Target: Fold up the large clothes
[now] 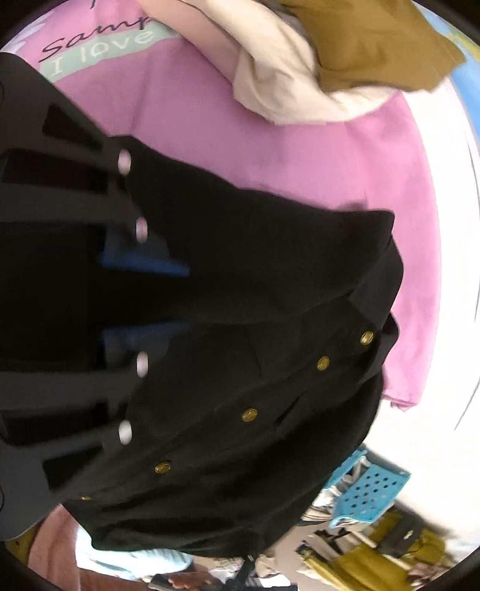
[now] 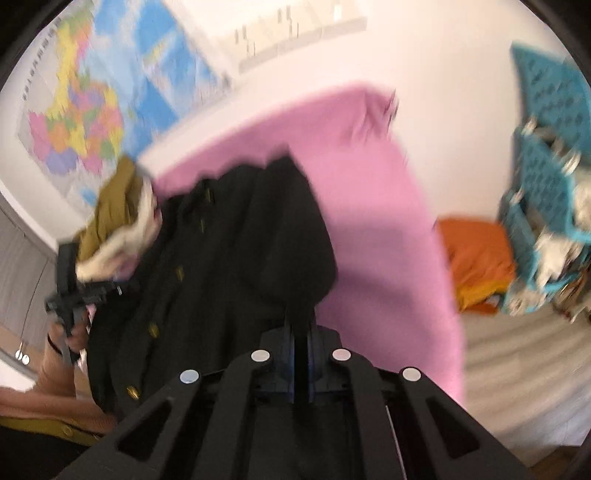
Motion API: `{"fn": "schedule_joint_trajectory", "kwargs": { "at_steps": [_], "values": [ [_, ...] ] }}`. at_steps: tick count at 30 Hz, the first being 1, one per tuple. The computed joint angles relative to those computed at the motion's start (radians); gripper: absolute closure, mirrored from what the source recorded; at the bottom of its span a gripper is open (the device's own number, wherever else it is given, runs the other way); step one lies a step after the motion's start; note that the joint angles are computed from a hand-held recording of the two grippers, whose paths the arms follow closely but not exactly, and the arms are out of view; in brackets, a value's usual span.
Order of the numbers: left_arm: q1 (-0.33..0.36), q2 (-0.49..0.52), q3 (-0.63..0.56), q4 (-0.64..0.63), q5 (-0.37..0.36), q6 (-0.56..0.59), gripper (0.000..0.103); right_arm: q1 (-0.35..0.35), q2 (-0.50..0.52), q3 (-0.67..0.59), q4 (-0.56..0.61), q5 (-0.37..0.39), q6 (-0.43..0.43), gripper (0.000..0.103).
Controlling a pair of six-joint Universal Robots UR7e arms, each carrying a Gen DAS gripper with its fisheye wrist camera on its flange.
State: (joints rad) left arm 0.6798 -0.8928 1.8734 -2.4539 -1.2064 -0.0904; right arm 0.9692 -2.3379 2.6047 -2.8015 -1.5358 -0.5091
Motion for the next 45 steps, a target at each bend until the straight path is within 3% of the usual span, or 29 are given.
{"fn": "schedule_joint_trajectory", "kwargs": {
  "at_steps": [2, 4, 5, 6, 8, 12, 14, 16, 18, 20, 25, 28, 30, 31, 33, 34, 35, 39, 45],
  "values": [
    [0.004, -0.021, 0.01, -0.026, 0.003, -0.009, 0.094, 0.029, -0.036, -0.026, -0.041, -0.022, 0.034, 0.098],
    [0.002, -0.043, 0.021, -0.054, 0.016, -0.02, 0.094, -0.01, -0.087, -0.049, -0.05, 0.042, 0.055, 0.098],
    [0.005, -0.053, 0.025, -0.061, 0.02, -0.03, 0.093, 0.0, -0.076, -0.059, -0.073, 0.037, 0.065, 0.098],
    [0.009, -0.066, 0.03, -0.064, 0.02, -0.041, 0.09, 0.005, -0.053, -0.07, -0.097, 0.039, 0.085, 0.098],
    [0.01, -0.09, 0.049, -0.076, 0.047, -0.059, 0.072, 0.045, 0.03, -0.081, -0.164, -0.026, 0.087, 0.098],
    [0.013, -0.142, 0.092, -0.083, 0.051, -0.066, 0.059, 0.028, 0.185, -0.098, -0.2, -0.119, 0.142, 0.095],
    [0.009, -0.173, 0.125, -0.095, 0.038, -0.065, 0.047, 0.004, 0.215, -0.096, -0.185, -0.124, 0.134, 0.086],
    [0.001, -0.209, 0.167, -0.111, 0.017, -0.062, 0.046, -0.007, 0.223, -0.088, -0.178, -0.122, 0.145, 0.069],
    [-0.007, -0.249, 0.207, -0.118, -0.029, -0.057, 0.045, 0.027, 0.228, -0.071, -0.232, -0.17, 0.15, 0.051],
    [-0.035, -0.282, 0.253, -0.134, -0.063, -0.037, 0.038, 0.071, 0.228, -0.062, -0.292, -0.223, 0.16, 0.042],
    [-0.114, -0.324, 0.342, -0.146, -0.148, -0.004, 0.024, 0.179, 0.2, -0.019, -0.425, -0.243, 0.137, 0.035],
    [-0.158, -0.316, 0.372, -0.105, -0.127, -0.022, 0.022, 0.234, 0.205, 0.005, -0.459, -0.201, 0.11, 0.033],
    [-0.172, -0.303, 0.384, -0.084, -0.084, -0.042, 0.024, 0.255, 0.215, 0.018, -0.456, -0.181, 0.105, 0.032],
    [-0.172, -0.299, 0.387, -0.078, -0.072, -0.06, 0.032, 0.257, 0.225, 0.022, -0.449, -0.162, 0.103, 0.032],
    [-0.17, -0.306, 0.395, -0.078, -0.041, -0.094, 0.058, 0.258, 0.261, 0.027, -0.453, -0.139, 0.101, 0.031],
    [-0.16, -0.314, 0.396, -0.083, -0.049, -0.106, 0.084, 0.252, 0.271, 0.027, -0.445, -0.127, 0.099, 0.031],
    [-0.14, -0.32, 0.394, -0.094, -0.087, -0.113, 0.098, 0.25, 0.282, 0.028, -0.439, -0.119, 0.103, 0.031],
    [-0.133, -0.391, 0.398, -0.14, -0.037, -0.145, 0.099, 0.199, 0.3, 0.035, -0.413, -0.028, 0.129, 0.031],
    [-0.145, -0.492, 0.344, -0.102, 0.177, -0.194, 0.099, 0.178, 0.315, 0.059, -0.42, 0.03, 0.114, 0.031]
  ]
}}
